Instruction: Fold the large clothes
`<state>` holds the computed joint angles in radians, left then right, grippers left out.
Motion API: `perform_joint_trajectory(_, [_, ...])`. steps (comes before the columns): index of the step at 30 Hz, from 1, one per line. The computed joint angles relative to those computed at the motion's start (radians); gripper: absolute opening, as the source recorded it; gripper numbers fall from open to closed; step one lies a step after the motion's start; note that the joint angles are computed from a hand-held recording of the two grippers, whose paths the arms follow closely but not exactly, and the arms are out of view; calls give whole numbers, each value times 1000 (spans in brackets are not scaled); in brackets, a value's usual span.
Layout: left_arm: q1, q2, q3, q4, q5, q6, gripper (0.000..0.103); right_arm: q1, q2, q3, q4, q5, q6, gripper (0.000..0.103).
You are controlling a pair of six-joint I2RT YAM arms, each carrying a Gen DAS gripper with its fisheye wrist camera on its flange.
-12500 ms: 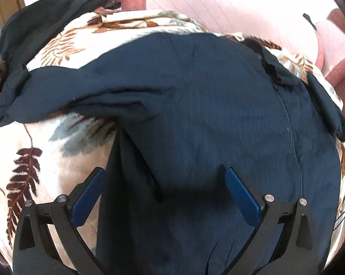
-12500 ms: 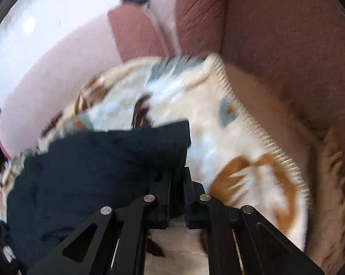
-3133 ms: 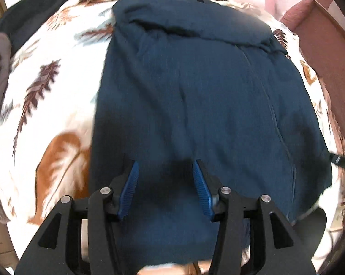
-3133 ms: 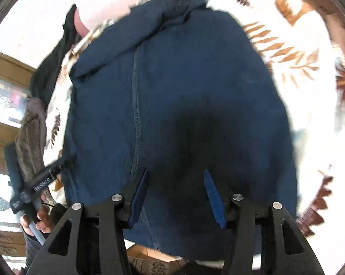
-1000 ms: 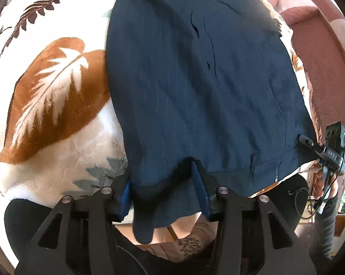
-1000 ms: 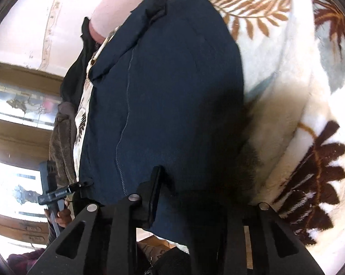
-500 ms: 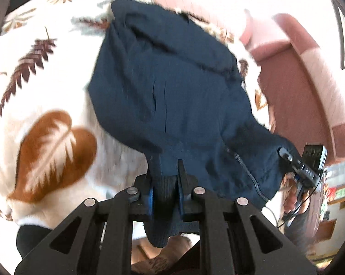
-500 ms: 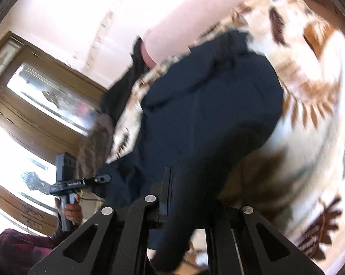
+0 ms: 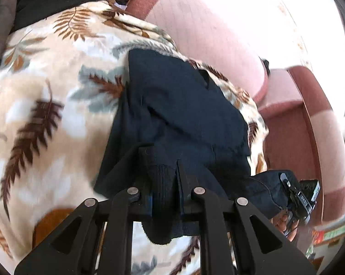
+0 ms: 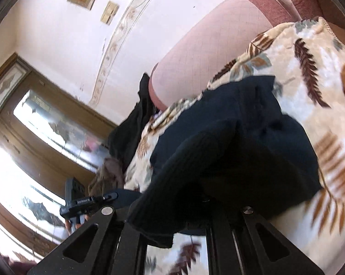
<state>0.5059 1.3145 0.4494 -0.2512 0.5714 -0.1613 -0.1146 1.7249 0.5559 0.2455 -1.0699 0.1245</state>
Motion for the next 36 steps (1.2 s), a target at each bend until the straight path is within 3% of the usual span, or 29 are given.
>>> perform_joint_trajectory(3, [-39,149,104,84,-32,-67,12,53,129,108,161,39,189,6])
perform_joint_trajectory(7, [-77,352,289,142,-69,-139,12,114,302,293,256,125,372,6])
perform_joint_trajectory(12, [-138,637,571,136,-173,-199,12,183,531,597,163,236,483,6])
perform_joint_trajectory(18, [-145,897,850,71,-194,-253,17,204,757,904,27,275,591,13])
perform_joint_trajectory(22, [-112,962,951,14,-114,-317,19,185,821,971,65,264,731,19])
perform_joint_trajectory(26, [-76,949,958,-11,-41,-329,20,150,786,861,276,282,836,38])
perform_joint_trajectory(28, [-44,929,937,11,-16,-344,26,127,747,791,335,297,820,45])
perform_joint_trajectory(29, [-29,918,922,38,-14,-363,34,118,721,771,295,317,766,45])
perform_joint_trajectory(32, [19,882,873,99,-26,-381,44,109,670,764,121,378,585,45])
perform_joint_trajectory(36, [-1,881,867,7,-89,-205,47,124,646,769,0,488,422,47])
